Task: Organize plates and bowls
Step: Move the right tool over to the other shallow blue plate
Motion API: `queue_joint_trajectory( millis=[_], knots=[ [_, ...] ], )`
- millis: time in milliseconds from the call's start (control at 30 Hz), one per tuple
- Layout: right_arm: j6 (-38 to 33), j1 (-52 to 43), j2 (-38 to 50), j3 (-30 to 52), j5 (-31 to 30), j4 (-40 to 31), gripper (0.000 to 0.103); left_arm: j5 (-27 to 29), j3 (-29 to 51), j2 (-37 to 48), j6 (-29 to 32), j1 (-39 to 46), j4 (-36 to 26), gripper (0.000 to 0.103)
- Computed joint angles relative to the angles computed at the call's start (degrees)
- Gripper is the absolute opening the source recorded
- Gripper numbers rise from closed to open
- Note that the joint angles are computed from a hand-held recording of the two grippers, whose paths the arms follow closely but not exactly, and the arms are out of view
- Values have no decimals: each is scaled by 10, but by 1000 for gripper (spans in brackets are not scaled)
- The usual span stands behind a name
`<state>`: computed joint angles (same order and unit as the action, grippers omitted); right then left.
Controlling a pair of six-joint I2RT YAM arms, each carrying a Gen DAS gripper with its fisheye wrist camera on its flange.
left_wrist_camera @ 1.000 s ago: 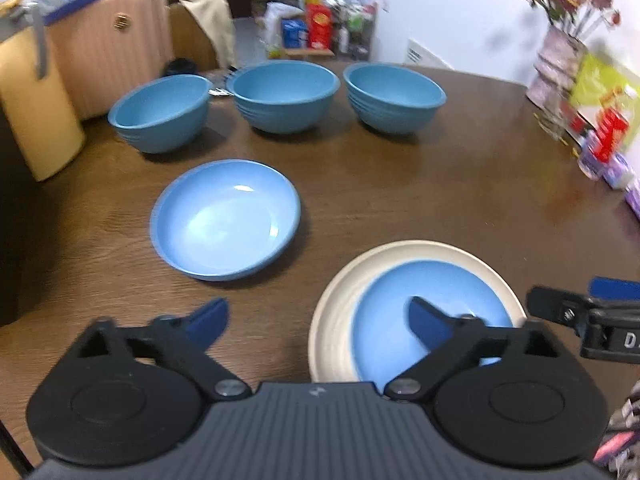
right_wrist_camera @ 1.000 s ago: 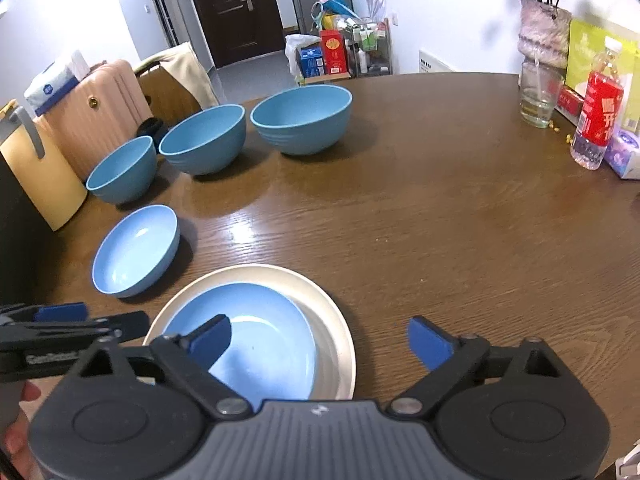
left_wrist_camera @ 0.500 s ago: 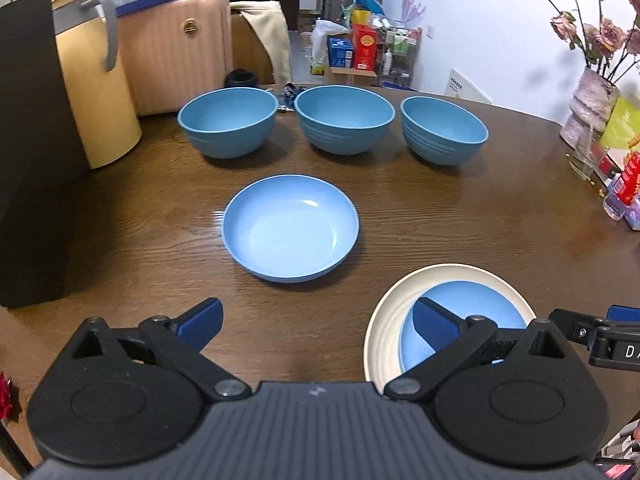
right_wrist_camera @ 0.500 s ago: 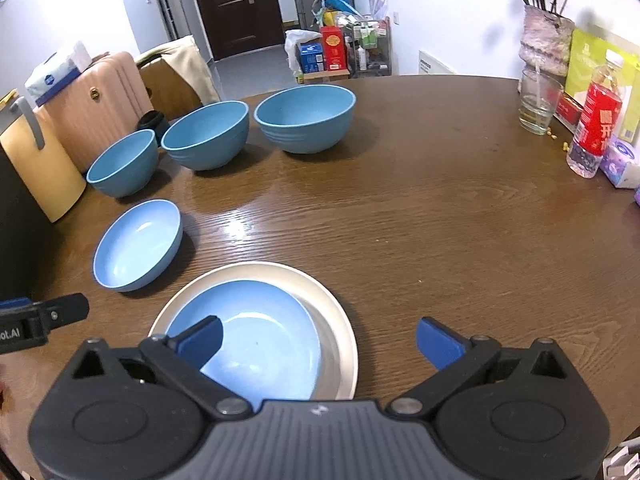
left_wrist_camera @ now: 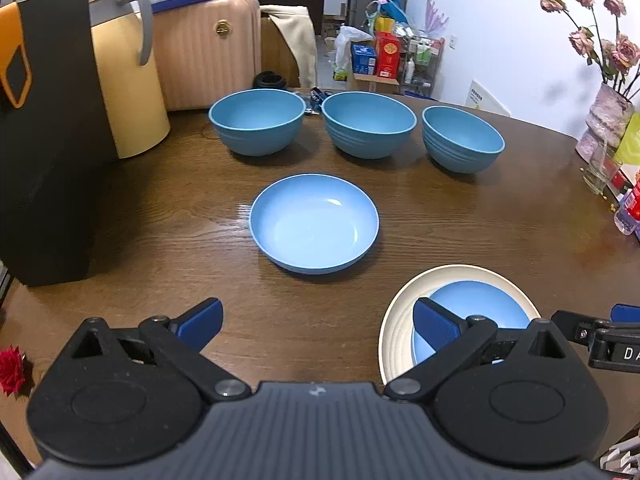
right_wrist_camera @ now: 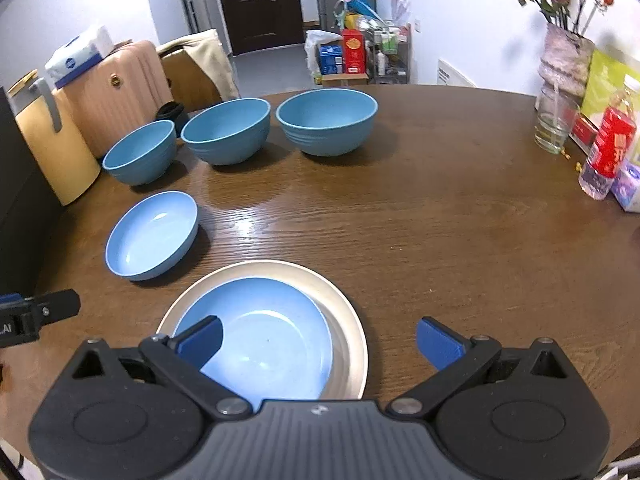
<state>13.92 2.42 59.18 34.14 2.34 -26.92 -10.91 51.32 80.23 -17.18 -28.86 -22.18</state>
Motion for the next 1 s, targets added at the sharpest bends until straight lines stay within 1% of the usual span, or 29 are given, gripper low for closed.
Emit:
queue_joint_trajectory(
  millis=[200,567,667,833,1000],
  knots=[
    [-37,-12,-1,11,-25,-10,103,-22,-7,-20,-33,-15,-21,103],
    [-97,-44,5,34,-77,-40,103,-68,-12,-52,-129,-64,-76,103],
    [-106,-47,-2,33,-86,-46,103,-83,-15,-61,-146,-76,-86,103],
    [-107,-37,-12,35,-82,-60,103,-83,-8,-61,-151,-70,-89,103],
    [-88,-25,-19,35,-67,-55,103,-71,0,-52,-123,-53,-72,103]
  ],
)
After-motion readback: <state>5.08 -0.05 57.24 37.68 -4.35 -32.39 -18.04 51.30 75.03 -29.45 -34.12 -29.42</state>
